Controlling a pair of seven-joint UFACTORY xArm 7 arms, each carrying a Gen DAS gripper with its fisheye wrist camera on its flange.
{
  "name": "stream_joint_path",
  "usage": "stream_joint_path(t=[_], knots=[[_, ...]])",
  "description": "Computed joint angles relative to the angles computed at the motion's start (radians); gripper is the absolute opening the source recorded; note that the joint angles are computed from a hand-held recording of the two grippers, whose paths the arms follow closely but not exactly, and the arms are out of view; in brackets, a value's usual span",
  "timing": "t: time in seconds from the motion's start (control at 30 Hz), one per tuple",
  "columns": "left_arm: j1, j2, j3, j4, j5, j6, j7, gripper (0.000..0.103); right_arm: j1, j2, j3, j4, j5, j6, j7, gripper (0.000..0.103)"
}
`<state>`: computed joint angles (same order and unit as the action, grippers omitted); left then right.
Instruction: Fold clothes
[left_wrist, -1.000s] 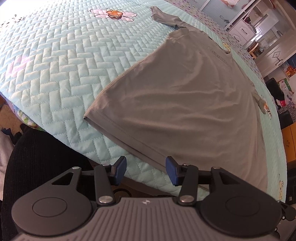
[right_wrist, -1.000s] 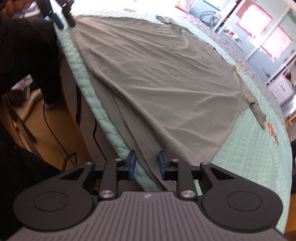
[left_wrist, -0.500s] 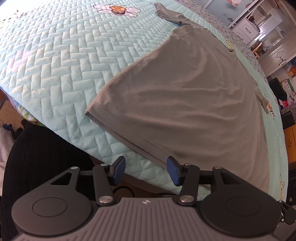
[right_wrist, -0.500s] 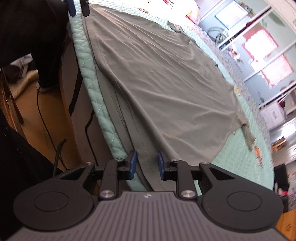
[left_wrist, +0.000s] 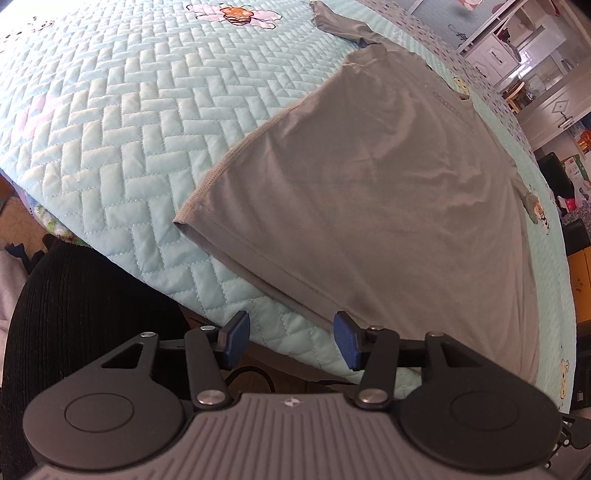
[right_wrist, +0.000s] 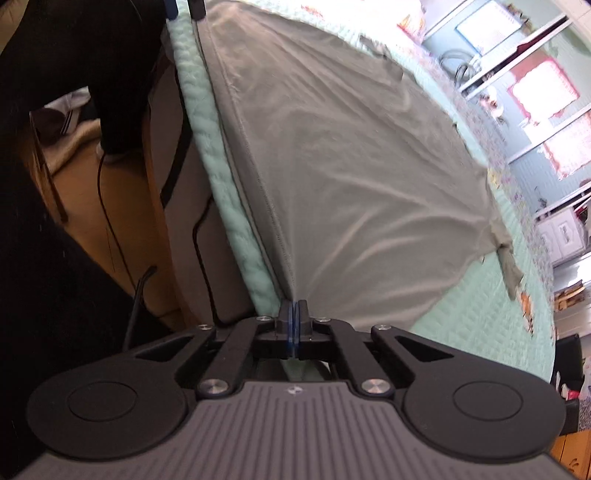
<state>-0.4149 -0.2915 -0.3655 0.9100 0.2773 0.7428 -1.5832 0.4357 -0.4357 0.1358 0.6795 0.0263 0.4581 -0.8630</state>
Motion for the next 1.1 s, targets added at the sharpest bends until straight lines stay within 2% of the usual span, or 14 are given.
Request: stream_joint_path(t=[0.1, 0.13, 0.17, 0.23, 0.43, 0.53, 0.6, 0.67, 0.73, 0.87, 0.93, 1.0, 1.07, 1.1], knots=[[-0.002, 0.001, 0.004, -0.001, -0.006, -0.003, 0.007, 0.053, 0.016, -0.001, -0.029, 0.006, 0.062, -0.014, 0.016, 0.003], [-0.002, 0.0, 0.005, -0.003, -0.007, -0.005, 0.01, 0.053, 0.028, 0.004, -0.051, 0.026, 0.104, 0.024, 0.021, 0.014], [-0.002, -0.002, 0.006, -0.005, -0.009, -0.006, 0.011, 0.053, 0.031, 0.006, -0.065, 0.04, 0.141, 0.049, 0.032, 0.035], [0.001, -0.008, 0.007, -0.013, -0.011, -0.011, 0.008, 0.053, 0.015, -0.006, -0.082, 0.047, 0.209, 0.061, 0.088, 0.047], [0.055, -0.057, -0.02, -0.051, 0.064, -0.054, -0.094, 0.053, -0.056, -0.023, -0.153, 0.061, 0.459, 0.082, 0.39, 0.047], [0.095, -0.065, -0.032, -0.056, 0.143, -0.113, -0.112, 0.053, -0.04, 0.007, -0.207, 0.073, 0.601, 0.133, 0.429, 0.045], [0.12, -0.035, -0.041, -0.037, 0.197, -0.117, -0.099, 0.054, -0.04, 0.03, -0.197, 0.073, 0.64, 0.139, 0.418, 0.04], [0.13, 0.005, -0.036, -0.015, 0.231, -0.107, -0.081, 0.055, -0.046, 0.051, -0.18, 0.072, 0.664, 0.14, 0.414, 0.016], [0.13, 0.018, -0.008, -0.037, 0.232, -0.145, -0.094, 0.055, -0.069, 0.068, -0.147, 0.079, 0.639, 0.13, 0.451, 0.003], [0.124, -0.002, 0.008, -0.029, 0.236, -0.111, -0.064, 0.055, -0.093, 0.067, -0.13, 0.088, 0.606, 0.149, 0.494, 0.003], [0.143, -0.065, 0.0, -0.073, 0.267, -0.148, -0.129, 0.055, -0.102, 0.071, -0.132, 0.099, 0.608, 0.17, 0.525, 0.005], [0.181, -0.126, -0.017, -0.117, 0.302, -0.202, -0.183, 0.055, -0.113, 0.079, -0.128, 0.118, 0.607, 0.187, 0.567, 0.009], [0.226, -0.178, -0.033, -0.158, 0.322, -0.252, -0.219, 0.058, -0.128, 0.084, -0.113, 0.137, 0.59, 0.183, 0.627, 0.024], [0.249, -0.198, -0.037, -0.177, 0.326, -0.276, -0.228, 0.061, -0.137, 0.087, -0.099, 0.146, 0.572, 0.167, 0.668, 0.026]])
